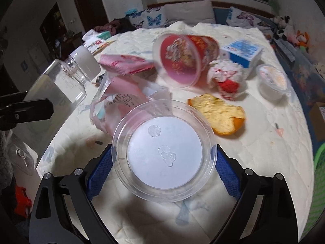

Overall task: Collect trash
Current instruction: 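Carry the lid over the green basket with the right gripper and release it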

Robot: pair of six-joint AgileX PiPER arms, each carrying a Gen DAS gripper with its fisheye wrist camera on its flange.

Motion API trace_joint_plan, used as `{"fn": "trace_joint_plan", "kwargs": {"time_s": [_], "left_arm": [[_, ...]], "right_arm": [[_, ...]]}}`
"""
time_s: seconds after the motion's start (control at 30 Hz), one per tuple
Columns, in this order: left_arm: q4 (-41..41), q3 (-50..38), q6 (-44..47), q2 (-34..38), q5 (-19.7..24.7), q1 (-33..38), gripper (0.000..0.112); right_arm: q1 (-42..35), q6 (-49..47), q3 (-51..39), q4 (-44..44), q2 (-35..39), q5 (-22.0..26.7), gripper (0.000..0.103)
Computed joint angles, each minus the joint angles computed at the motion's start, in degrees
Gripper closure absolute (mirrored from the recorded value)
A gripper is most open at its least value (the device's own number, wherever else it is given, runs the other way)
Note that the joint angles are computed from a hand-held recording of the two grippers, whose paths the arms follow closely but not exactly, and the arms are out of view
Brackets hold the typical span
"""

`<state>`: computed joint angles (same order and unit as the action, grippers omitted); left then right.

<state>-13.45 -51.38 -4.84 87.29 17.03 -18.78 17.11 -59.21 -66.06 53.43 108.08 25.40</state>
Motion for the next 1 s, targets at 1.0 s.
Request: {"fn": "trace_joint_plan", "kwargs": {"time_s": [1.0], "left_arm": [[4.77, -33.20, -4.62, 21.34, 11.04, -15.63, 0.069]], "right_arm": [[-44.29, 5.43, -3.67, -11.85, 5.52, 0.36, 0.009]]}}
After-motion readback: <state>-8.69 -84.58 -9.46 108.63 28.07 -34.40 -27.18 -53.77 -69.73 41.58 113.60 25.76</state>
